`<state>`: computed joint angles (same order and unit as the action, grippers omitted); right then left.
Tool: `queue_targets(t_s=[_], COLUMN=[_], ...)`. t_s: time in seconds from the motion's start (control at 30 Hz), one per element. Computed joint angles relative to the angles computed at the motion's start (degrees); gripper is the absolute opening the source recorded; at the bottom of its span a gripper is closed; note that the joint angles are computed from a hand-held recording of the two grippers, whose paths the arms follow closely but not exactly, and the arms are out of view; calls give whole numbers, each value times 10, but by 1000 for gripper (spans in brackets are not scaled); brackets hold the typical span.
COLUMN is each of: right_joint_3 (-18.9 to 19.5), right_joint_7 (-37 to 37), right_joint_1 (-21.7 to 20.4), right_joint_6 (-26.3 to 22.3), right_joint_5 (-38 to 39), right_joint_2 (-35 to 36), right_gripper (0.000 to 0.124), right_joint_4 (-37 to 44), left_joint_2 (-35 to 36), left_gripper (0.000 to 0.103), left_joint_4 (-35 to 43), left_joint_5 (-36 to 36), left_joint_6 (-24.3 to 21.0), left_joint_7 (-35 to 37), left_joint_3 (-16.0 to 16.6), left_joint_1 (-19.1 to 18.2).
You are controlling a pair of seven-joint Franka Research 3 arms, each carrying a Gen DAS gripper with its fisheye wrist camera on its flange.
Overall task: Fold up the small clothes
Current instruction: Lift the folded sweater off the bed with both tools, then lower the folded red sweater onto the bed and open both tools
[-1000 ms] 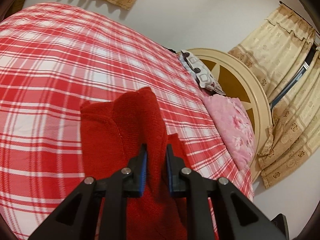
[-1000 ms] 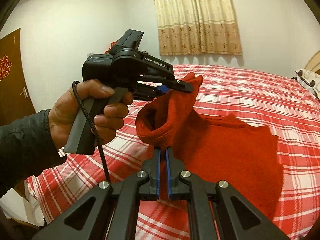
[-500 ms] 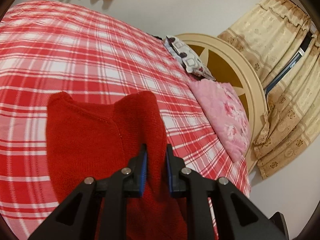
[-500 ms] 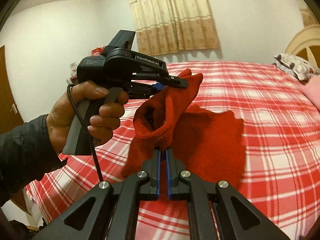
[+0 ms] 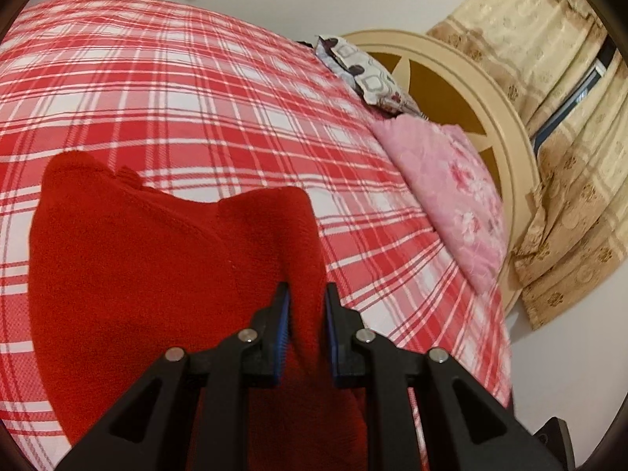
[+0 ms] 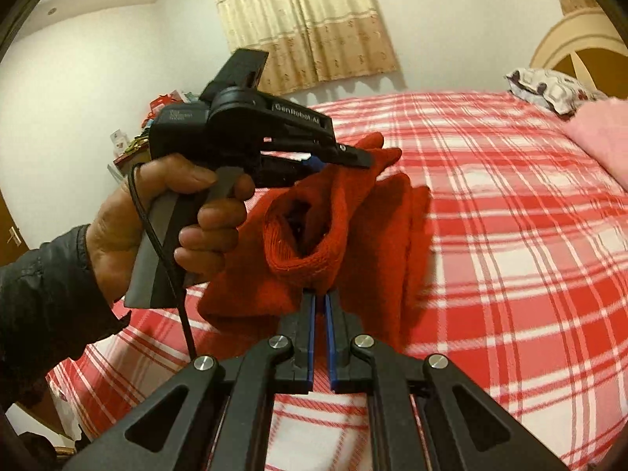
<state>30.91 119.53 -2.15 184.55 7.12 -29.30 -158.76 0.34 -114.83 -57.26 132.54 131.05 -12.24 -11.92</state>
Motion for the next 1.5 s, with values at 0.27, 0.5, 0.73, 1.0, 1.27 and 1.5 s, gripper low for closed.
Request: queue_targets(t_s=[0.27, 0.5, 0.73, 1.0, 1.27, 1.5], right_joint_3=[-40, -87, -9, -2, 46, -24], right_joint_7=[-14, -34, -1, -27, 7, 45], right_joint_1=[32, 80, 1, -10, -65, -16], right_joint_6=[4, 9, 20, 80, -28, -39], right_joint_5=[14, 29, 40, 77, 58, 39], right_joint_2=[22, 27, -46, 32, 42, 40], right_gripper=[4, 4, 13, 61, 5, 5], right_joint_4=[-7, -22, -58, 1, 36, 6], left_joint_2=[6, -35, -132, -181, -174, -164], left_gripper=[17, 21, 69, 79, 82, 91], left_joint_4=[-2, -34, -137, -233, -247, -265], left_joint_5=[26, 42, -12, -27, -30, -25], left_joint_6=[29, 64, 153, 255, 264, 278], left_joint_7=[-8, 39, 143, 165, 177, 191], left_joint_3=[-9, -14, 32, 81, 95, 92], left_joint_1=[-8, -26, -46, -74, -94, -107])
